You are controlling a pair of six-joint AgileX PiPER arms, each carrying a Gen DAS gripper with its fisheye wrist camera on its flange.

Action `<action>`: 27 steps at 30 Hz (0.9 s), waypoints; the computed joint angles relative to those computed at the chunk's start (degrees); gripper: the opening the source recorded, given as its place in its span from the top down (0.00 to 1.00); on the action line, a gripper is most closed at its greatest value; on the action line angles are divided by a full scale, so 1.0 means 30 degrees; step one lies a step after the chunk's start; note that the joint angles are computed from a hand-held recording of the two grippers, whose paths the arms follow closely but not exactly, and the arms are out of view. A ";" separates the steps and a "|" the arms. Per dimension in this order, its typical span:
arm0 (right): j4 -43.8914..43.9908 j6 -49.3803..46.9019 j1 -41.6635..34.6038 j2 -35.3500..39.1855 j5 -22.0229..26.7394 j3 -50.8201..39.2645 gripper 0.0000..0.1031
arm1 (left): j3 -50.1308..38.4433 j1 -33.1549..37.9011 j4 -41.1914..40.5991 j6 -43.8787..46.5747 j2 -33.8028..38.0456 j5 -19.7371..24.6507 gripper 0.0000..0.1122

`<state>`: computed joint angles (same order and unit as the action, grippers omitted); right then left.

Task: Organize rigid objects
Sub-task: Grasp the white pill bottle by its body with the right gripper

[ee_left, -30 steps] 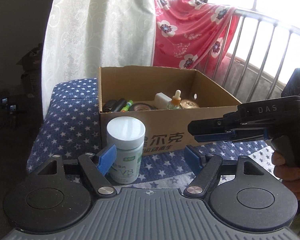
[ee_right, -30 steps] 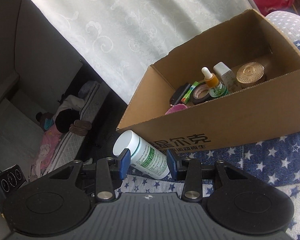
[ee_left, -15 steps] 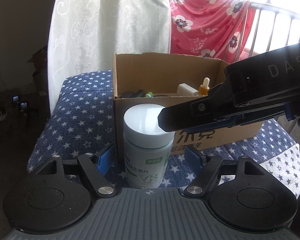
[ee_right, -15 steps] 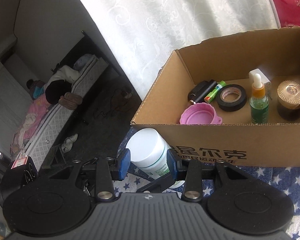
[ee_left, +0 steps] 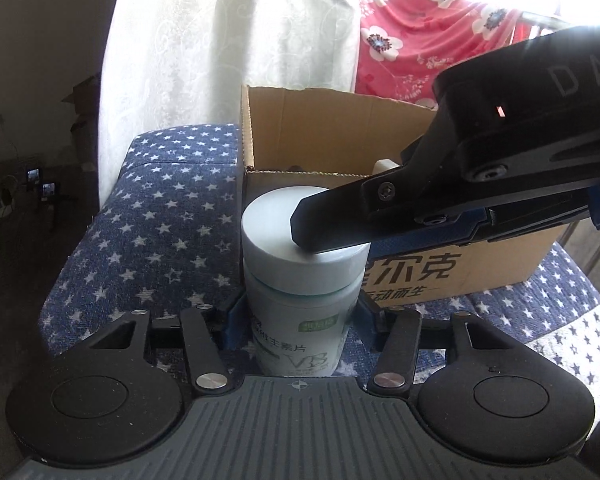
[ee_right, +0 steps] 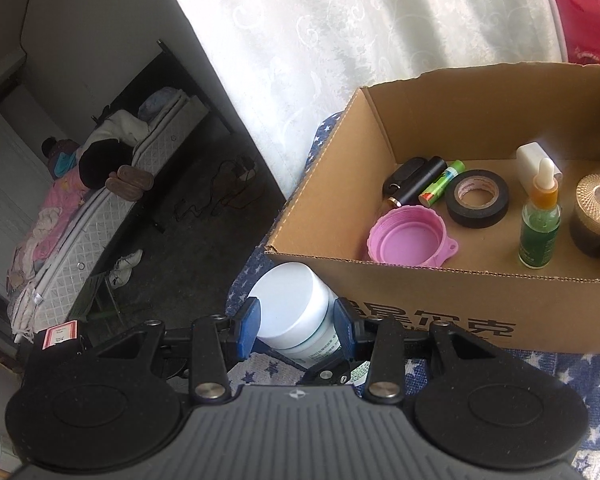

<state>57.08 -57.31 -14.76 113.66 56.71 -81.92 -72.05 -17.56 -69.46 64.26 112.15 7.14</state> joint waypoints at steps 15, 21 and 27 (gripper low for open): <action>-0.0805 0.0074 -0.0798 -0.0849 -0.0092 0.0746 0.58 | 0.0479 -0.1386 0.5494 -0.4848 -0.0616 -0.0672 0.52; -0.0924 0.0627 -0.1012 -0.0715 0.0265 0.0485 0.58 | 0.0468 -0.1441 0.4996 -0.4287 -0.0638 -0.0657 0.51; -0.1319 0.0825 -0.0736 -0.0933 0.0040 0.0488 0.58 | 0.0383 -0.1361 0.2935 -0.2191 -0.0474 -0.0594 0.50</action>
